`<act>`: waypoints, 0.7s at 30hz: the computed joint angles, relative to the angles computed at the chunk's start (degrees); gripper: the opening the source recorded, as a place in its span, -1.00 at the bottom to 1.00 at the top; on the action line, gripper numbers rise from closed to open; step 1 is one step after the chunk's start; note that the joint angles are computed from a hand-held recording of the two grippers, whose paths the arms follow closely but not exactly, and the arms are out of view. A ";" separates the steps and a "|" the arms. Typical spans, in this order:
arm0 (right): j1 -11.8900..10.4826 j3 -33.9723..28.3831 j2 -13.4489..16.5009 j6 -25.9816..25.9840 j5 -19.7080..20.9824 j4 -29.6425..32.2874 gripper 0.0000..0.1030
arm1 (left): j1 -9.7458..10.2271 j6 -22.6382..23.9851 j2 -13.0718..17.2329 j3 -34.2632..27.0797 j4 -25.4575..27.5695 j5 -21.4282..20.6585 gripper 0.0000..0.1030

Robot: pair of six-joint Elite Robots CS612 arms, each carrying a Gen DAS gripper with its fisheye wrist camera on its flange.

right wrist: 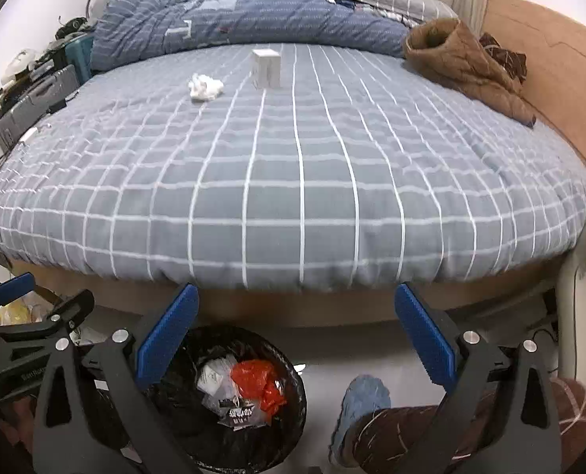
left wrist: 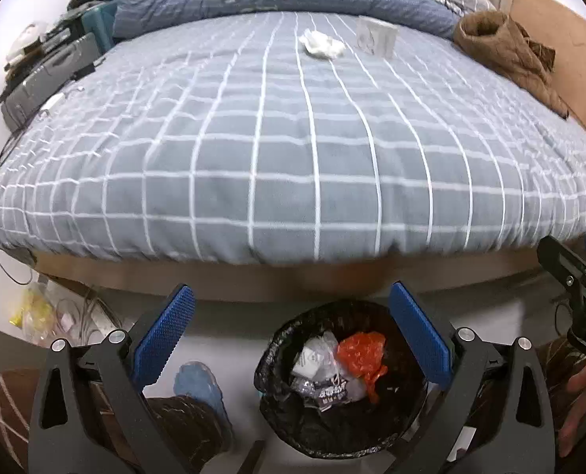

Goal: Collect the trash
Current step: 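Raise both open tools back up toward the tissue and box on the bed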

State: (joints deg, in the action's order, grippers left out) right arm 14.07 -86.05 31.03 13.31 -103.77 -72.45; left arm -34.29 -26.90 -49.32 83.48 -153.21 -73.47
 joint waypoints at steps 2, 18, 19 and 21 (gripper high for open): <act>0.08 0.87 -0.83 -1.03 -0.94 -1.26 0.86 | 0.23 0.00 -0.22 -0.44 -0.25 0.18 0.89; -2.08 9.90 -6.51 -4.21 -2.89 -10.08 0.86 | 2.39 2.80 3.15 -11.60 1.27 1.21 0.89; -2.26 11.09 -7.14 -4.61 -2.82 -10.95 0.86 | 2.54 3.00 3.66 -12.79 1.69 1.43 0.89; -2.50 13.39 -8.22 -5.18 -2.79 -12.62 0.86 | 2.85 3.39 4.65 -14.86 2.44 1.72 0.89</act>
State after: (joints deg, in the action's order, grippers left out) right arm 11.57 -72.67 22.81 8.12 -106.56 -85.07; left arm -31.44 -23.52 -44.67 68.62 -150.76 -71.75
